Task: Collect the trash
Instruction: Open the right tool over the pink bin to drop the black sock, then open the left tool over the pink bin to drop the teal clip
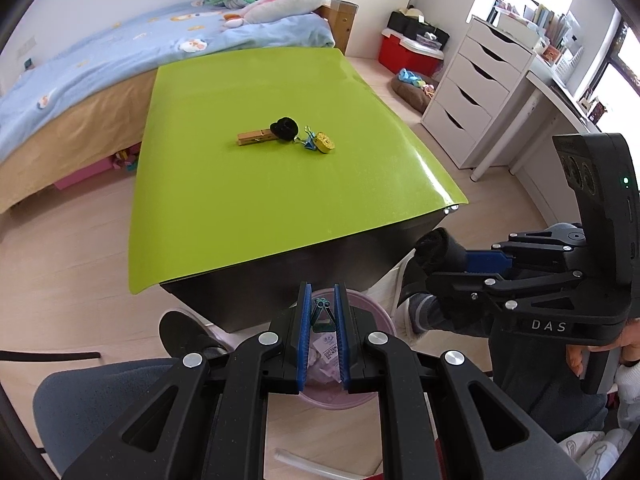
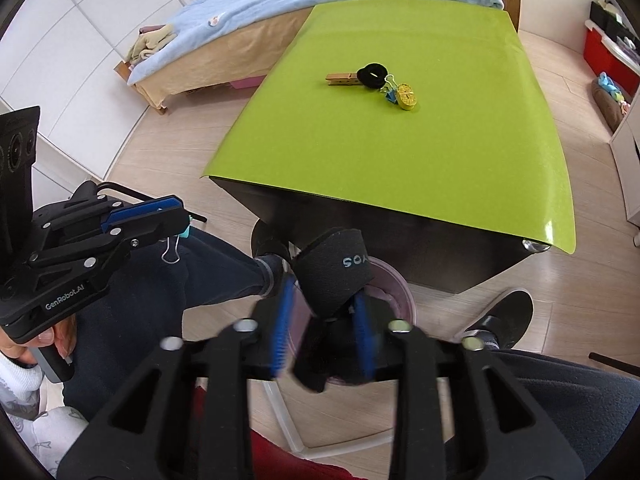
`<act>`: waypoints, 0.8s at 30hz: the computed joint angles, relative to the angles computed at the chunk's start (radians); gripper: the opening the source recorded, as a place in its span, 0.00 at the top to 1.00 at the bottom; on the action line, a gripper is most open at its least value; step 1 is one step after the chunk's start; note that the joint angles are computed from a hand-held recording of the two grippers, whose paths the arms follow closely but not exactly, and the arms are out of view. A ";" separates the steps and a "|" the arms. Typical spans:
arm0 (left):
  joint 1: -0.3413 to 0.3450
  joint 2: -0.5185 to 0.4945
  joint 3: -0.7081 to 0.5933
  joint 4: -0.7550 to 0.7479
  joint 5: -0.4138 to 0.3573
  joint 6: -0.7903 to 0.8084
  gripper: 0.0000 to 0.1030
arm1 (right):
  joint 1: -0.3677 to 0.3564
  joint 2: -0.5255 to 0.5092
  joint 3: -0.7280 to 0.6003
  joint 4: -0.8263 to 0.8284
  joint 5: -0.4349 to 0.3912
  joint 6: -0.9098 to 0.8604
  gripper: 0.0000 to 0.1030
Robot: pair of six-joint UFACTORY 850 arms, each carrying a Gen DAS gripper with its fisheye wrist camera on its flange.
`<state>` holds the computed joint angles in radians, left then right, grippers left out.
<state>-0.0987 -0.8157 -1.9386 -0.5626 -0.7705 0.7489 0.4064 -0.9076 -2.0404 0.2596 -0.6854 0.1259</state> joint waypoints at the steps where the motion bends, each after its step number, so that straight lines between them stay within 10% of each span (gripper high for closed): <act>1: -0.001 0.001 0.002 -0.001 0.001 0.001 0.89 | -0.002 0.004 0.007 0.004 0.008 0.004 0.37; 6: -0.003 0.007 0.012 -0.011 -0.006 0.019 0.89 | -0.009 0.031 0.049 0.015 0.048 0.015 0.14; 24: -0.019 -0.012 -0.012 -0.038 -0.087 0.064 0.88 | -0.021 0.086 0.112 -0.034 0.112 0.103 0.11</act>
<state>-0.1173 -0.8280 -1.9509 -0.6007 -0.8573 0.8132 0.3856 -0.8215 -1.9283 0.2253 -0.5733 0.2293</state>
